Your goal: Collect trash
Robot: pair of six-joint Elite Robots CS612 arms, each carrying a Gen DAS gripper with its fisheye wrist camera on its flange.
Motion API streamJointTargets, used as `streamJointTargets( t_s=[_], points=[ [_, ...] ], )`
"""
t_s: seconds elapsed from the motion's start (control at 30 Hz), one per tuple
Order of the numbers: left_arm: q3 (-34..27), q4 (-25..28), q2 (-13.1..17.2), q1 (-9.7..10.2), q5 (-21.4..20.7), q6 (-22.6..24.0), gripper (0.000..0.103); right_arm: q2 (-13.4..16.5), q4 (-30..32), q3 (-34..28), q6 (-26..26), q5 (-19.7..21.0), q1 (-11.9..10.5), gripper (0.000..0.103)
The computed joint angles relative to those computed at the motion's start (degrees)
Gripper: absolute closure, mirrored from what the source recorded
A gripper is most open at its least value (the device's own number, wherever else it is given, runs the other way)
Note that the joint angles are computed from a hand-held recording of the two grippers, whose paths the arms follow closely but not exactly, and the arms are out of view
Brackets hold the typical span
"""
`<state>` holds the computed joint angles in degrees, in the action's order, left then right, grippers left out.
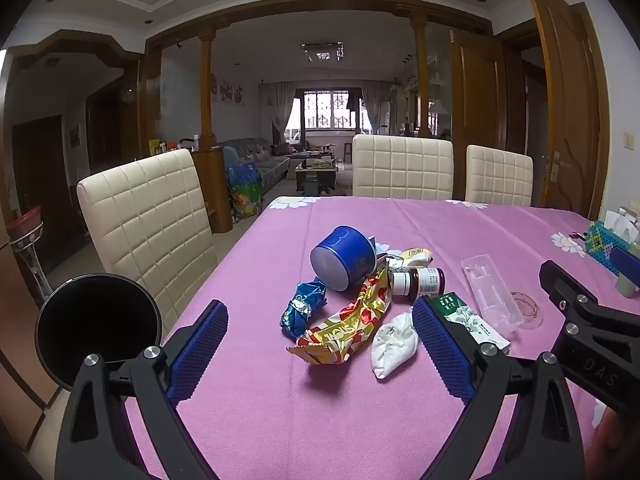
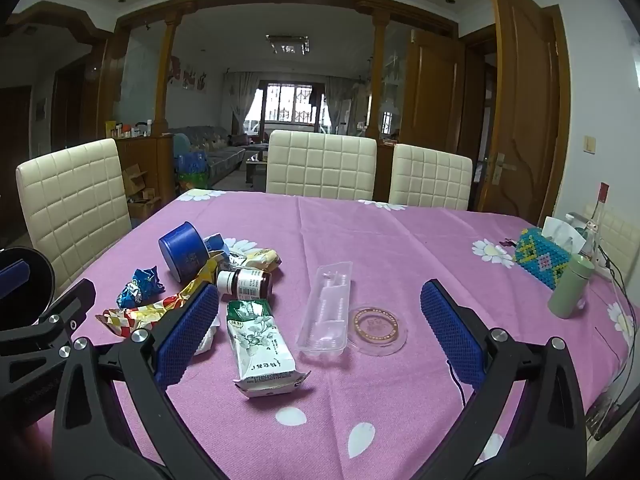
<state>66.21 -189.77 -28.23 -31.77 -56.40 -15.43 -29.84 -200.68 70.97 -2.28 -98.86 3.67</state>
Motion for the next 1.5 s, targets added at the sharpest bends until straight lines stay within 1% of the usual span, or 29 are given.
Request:
streamJointTargets(
  t_s=[0.27,0.3,1.5],
  points=[
    [0.4,-0.5,-0.1,0.07,0.2,0.0,0.012,0.0,0.4,0.0,0.0,0.1,0.0,0.003],
    [0.0,0.1,0.0,-0.02,0.2,0.3,0.012,-0.1,0.4,0.0,0.1,0.1,0.0,0.003],
    [-0.2,0.8,0.4,0.11,-0.2,-0.2,0.012,0.1,0.6,0.0,0.0,0.0,0.0,0.003]
  ],
)
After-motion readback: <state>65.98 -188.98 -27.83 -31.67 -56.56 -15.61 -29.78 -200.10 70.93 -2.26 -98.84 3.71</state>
